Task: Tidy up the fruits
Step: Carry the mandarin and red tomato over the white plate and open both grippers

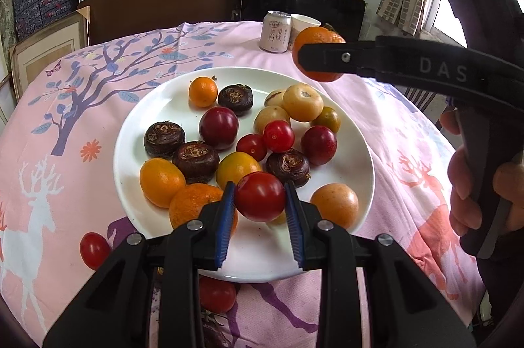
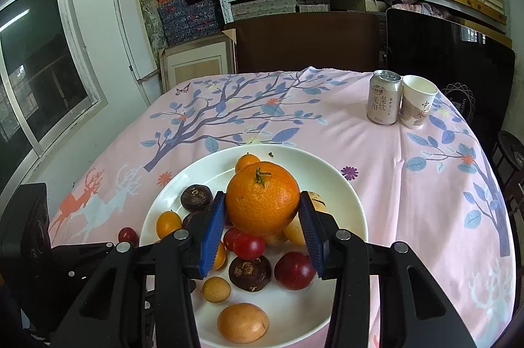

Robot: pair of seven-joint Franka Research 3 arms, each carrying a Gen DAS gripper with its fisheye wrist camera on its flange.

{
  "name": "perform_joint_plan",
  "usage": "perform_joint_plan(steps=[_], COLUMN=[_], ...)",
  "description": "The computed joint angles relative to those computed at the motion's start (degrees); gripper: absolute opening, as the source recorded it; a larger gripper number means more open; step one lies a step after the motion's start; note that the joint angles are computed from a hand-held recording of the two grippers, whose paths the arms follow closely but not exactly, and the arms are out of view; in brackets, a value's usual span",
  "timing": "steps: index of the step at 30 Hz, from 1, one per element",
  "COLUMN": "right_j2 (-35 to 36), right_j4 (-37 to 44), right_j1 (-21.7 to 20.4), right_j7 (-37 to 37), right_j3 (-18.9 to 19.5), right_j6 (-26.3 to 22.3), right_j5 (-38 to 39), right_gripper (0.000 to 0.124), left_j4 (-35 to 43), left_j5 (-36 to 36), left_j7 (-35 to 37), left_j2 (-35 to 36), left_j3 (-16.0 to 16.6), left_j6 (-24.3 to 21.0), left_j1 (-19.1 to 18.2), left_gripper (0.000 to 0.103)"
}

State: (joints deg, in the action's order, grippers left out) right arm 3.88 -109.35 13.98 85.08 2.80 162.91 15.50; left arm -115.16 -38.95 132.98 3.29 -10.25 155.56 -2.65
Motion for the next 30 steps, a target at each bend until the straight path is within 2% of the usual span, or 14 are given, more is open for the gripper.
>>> perform_joint_plan(steps=[30], right_j2=[1.8], right_j4=[1.7], right_j1=[-0.2], right_j7=[-0.1], right_j3=[-0.2], right_j6=[-0.8], right_j5=[-0.2], right_gripper=[0.045], left_j4=[0.1], left_j5=[0.0], left_j7=[0.0], left_j2=[0.4], left_j3=[-0.2], left_j6=[0.4], left_j1=[0.1], left_gripper=[0.030])
